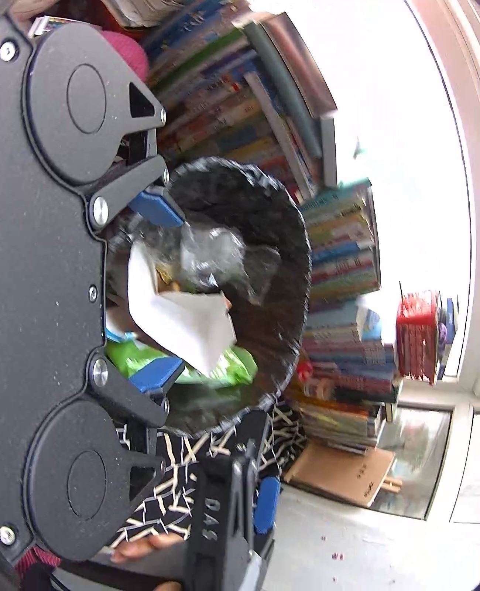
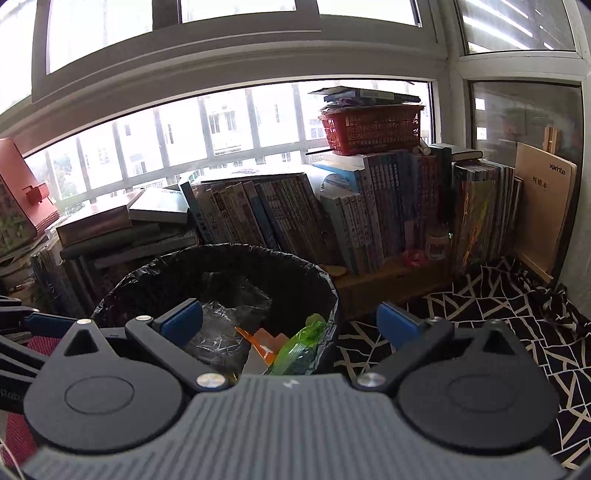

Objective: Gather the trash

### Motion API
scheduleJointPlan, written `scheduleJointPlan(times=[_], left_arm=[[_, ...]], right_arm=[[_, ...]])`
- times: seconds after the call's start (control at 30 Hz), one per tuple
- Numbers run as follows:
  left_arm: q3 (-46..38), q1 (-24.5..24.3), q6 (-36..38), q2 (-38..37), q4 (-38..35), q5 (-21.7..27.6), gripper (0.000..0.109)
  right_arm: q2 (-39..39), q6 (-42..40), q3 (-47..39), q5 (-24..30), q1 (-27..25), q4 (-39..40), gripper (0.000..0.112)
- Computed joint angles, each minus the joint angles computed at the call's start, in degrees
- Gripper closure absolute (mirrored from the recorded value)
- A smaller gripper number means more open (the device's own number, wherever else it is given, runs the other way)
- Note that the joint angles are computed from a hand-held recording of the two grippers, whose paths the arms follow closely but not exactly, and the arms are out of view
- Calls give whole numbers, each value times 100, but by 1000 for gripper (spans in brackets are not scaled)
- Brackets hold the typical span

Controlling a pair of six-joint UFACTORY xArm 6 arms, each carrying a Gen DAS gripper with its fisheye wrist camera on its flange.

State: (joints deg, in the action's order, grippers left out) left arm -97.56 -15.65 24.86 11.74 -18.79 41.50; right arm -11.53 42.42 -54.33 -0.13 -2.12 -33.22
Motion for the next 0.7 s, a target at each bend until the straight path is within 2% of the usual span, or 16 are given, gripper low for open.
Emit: scheduleJointPlan(times=[0.1, 0.17, 0.53, 0.7], left_arm=[[-910, -5, -339, 504, 3, 847, 29], [-1313, -34, -570, 762, 153, 1151, 29], [-2290, -213, -762, 1524, 535, 1605, 27], [-2776, -269, -882, 1861, 697, 1882, 27]], right_arm=[[-46, 452, -70, 154, -58, -411, 9], [-95, 656, -78, 296, -77, -569, 9], [-143, 791, -61, 839, -153, -400, 9], [-36, 682, -65, 878, -198, -271, 9]])
